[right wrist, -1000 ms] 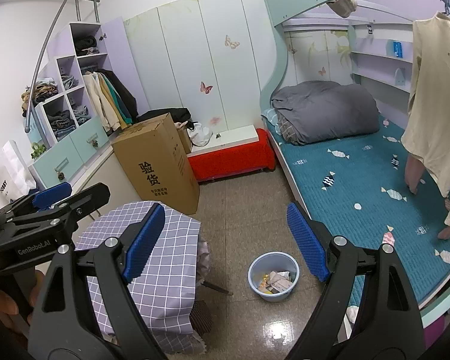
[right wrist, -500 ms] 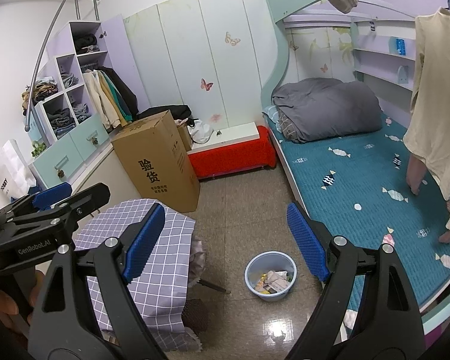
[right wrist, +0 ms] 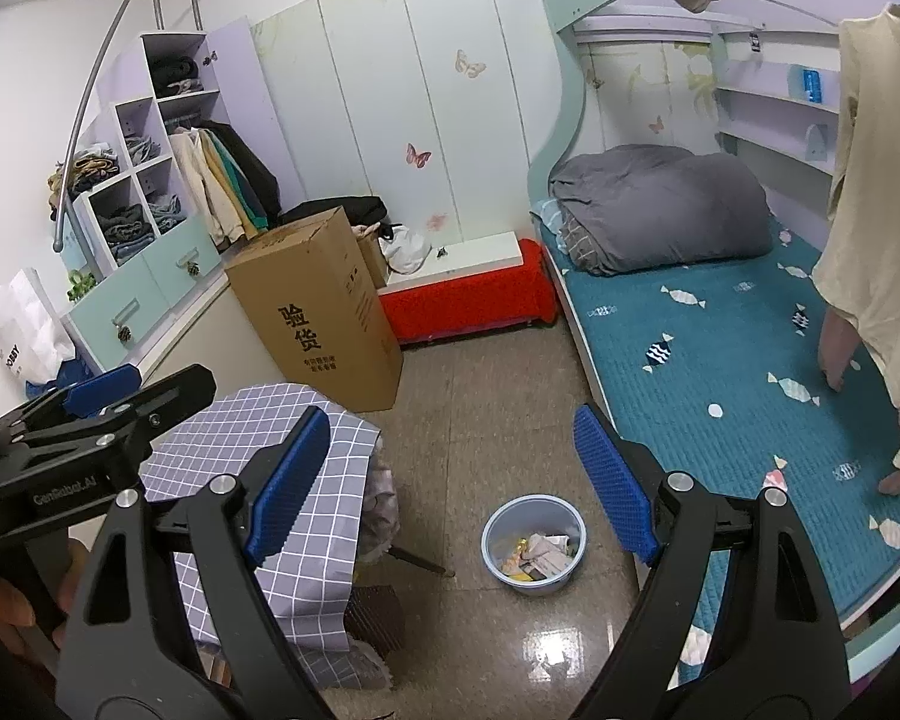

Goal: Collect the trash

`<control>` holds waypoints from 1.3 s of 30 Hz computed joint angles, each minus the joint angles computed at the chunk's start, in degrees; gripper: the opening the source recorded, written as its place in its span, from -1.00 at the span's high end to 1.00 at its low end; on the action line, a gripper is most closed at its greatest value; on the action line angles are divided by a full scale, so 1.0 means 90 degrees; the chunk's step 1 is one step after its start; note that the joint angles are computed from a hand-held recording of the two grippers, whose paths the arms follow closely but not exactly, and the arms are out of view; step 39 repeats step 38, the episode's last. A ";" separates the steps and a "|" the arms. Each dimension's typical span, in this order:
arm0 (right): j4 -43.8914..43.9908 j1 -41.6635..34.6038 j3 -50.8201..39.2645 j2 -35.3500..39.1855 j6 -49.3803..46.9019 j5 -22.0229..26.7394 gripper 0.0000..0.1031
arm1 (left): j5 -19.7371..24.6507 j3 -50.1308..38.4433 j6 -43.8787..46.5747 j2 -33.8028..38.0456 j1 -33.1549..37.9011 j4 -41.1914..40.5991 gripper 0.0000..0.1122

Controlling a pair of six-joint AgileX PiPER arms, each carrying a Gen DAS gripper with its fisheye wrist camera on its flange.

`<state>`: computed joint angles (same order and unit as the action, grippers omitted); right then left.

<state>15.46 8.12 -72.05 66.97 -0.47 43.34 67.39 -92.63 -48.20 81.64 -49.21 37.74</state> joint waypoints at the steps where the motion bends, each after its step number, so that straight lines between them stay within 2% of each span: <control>1: 0.0060 -0.0030 -0.0020 0.0031 -0.0053 0.0003 -0.60 | 0.0020 -0.0014 -0.0001 0.0017 0.0002 0.0008 -0.66; 11: 0.0505 -0.0296 -0.0133 0.0248 -0.0511 0.0057 -0.60 | 0.0015 -0.0298 0.0190 0.0275 0.0159 -0.0083 -0.66; 16: 0.0361 -0.0199 -0.0208 0.0396 -0.0329 -0.0009 -0.60 | -0.0121 -0.0283 0.0335 0.0306 0.0332 -0.0217 -0.66; 21: -0.0188 0.0259 -0.0407 0.0627 0.0264 -0.0081 -0.60 | -0.0351 -0.0194 0.0673 0.0230 0.0737 -0.0570 -0.66; 30: -0.1660 0.1542 -0.1129 0.1400 0.1853 -0.0007 -0.60 | -0.1176 0.0546 0.2019 -0.0347 0.2280 -0.1912 -0.66; 33: -0.2100 0.2034 -0.1467 0.1800 0.2413 0.0074 -0.60 | -0.1349 0.0758 0.2792 -0.0472 0.3127 -0.2624 -0.66; 38: -0.2694 0.2923 -0.2275 0.2796 0.3175 0.0270 -0.60 | -0.1512 0.1168 0.4477 -0.0509 0.4970 -0.4028 -0.66; 39: -0.2694 0.2923 -0.2275 0.2796 0.3175 0.0270 -0.60 | -0.1512 0.1168 0.4477 -0.0509 0.4970 -0.4028 -0.66</control>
